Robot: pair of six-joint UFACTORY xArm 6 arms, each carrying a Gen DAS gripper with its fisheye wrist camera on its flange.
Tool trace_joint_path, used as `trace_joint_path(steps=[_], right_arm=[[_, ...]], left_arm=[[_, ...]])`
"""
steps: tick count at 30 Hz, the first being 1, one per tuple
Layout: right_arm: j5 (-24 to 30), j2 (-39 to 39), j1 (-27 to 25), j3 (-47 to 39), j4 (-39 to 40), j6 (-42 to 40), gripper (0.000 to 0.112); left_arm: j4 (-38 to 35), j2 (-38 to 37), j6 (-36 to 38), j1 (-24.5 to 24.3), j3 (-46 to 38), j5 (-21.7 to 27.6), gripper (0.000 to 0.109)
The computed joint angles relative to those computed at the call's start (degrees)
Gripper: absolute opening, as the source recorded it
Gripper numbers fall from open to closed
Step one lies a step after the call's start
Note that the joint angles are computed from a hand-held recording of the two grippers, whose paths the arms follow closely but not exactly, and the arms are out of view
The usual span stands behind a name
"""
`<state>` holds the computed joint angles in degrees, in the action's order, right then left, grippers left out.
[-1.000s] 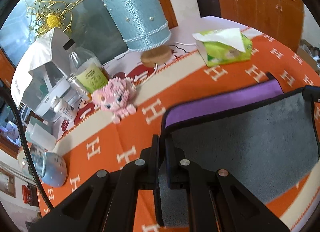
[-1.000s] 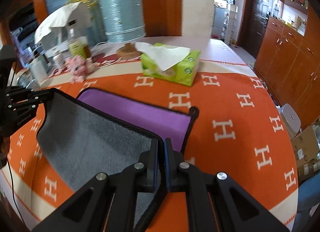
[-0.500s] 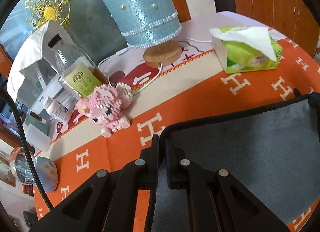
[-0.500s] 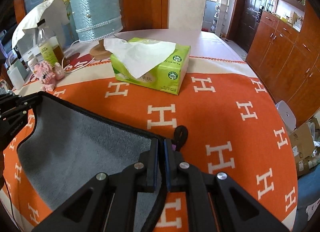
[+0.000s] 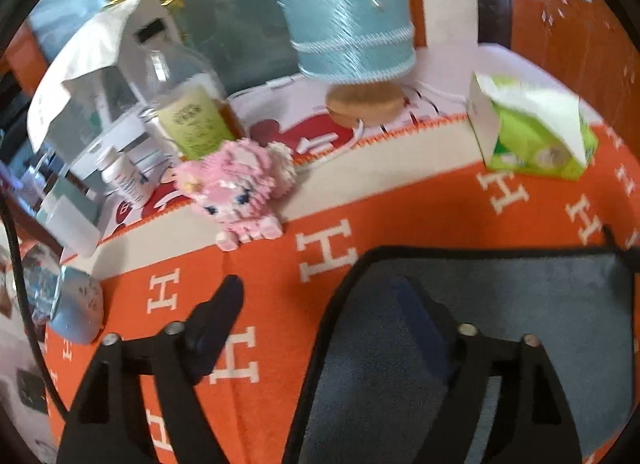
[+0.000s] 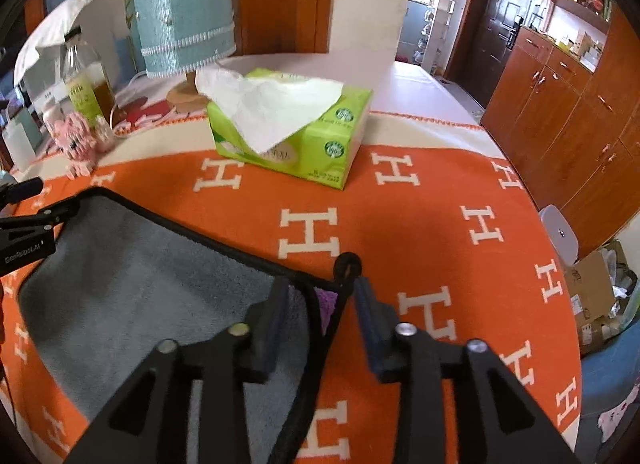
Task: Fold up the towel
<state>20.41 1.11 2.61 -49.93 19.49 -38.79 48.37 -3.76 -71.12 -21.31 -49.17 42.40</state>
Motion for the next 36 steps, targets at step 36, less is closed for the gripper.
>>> trace_joint_path(steps=[36], right_arm=[[17.72,-31.69,2.03,12.32,1.55,4.68,0.069]], left_arm=[[-5.59,-36.74,-19.07,-24.81,11.82,25.69,0.102]])
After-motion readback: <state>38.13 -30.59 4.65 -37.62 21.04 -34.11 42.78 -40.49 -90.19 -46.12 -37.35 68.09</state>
